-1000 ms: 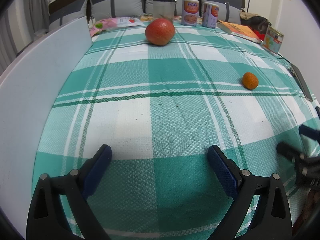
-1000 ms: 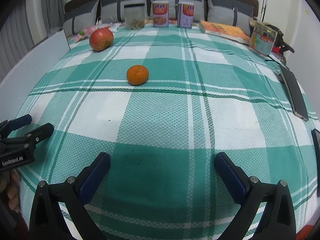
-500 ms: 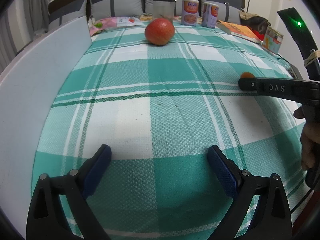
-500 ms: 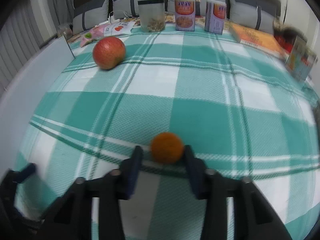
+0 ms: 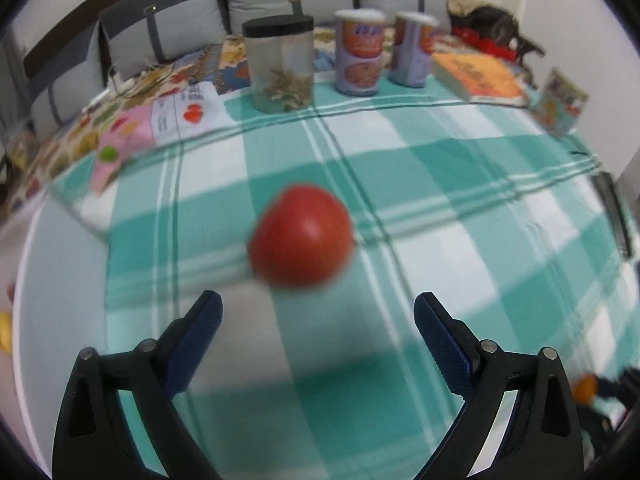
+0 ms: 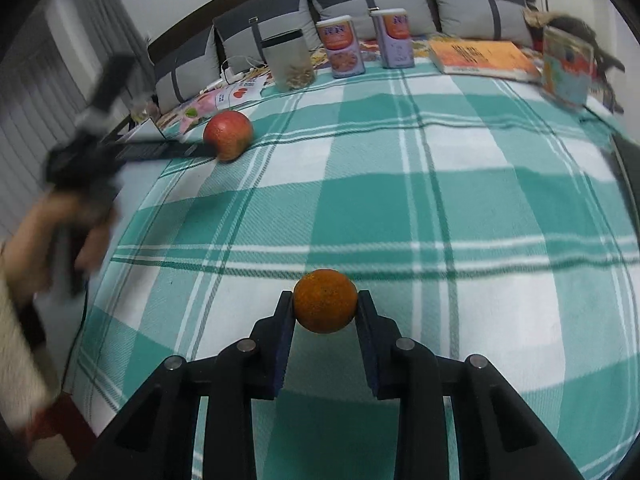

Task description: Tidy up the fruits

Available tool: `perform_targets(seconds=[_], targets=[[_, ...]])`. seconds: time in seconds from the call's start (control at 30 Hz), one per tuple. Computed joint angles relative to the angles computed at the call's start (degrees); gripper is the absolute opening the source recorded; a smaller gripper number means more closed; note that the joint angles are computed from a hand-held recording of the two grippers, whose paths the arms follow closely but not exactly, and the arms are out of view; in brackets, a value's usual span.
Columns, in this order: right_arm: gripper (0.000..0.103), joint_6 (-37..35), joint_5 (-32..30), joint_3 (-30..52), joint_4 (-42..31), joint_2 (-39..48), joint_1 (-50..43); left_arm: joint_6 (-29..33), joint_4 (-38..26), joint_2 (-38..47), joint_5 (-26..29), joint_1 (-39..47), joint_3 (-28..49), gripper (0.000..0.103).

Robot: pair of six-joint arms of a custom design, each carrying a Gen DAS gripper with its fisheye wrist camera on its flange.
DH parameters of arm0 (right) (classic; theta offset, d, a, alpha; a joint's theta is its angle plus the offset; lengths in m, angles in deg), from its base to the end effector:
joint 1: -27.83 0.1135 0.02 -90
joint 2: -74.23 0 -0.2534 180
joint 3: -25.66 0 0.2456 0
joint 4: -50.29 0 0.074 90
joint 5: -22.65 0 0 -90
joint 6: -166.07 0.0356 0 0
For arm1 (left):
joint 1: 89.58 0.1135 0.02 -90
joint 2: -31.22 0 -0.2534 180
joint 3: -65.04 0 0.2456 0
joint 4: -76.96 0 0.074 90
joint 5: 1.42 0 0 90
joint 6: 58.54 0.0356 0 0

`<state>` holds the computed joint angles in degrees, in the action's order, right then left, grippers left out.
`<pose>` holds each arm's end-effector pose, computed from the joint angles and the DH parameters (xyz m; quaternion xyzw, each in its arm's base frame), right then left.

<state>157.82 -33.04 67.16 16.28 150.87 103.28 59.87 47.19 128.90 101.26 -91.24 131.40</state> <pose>0.0694 0.1877 0.1220 0.1049 0.9354 0.1121 0.3185 0.3159 -0.0170 0.1418 0.2763 0.9223 -0.0466 0.2661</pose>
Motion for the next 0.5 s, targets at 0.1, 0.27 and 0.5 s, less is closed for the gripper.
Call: perform_targets(seconds=[0.1, 0.27, 0.5], targets=[[0.031, 0.69, 0.42, -0.9, -0.08, -0.93, 0.88, 0.77, 0.45, 5.78, -4.24, -2.58, 4.78, 0.097], [0.031, 1.85, 0.69, -2.78, 0.76, -3.31, 1.49, 3.82, 3.83, 5.91, -3.76, -3.02, 4.0, 0.066], [0.031, 5.04, 2.22, -1.91, -2.98, -4.9, 3.95, 1.23, -1.53, 1.15, 0.81, 0.95, 1.27, 0.065]])
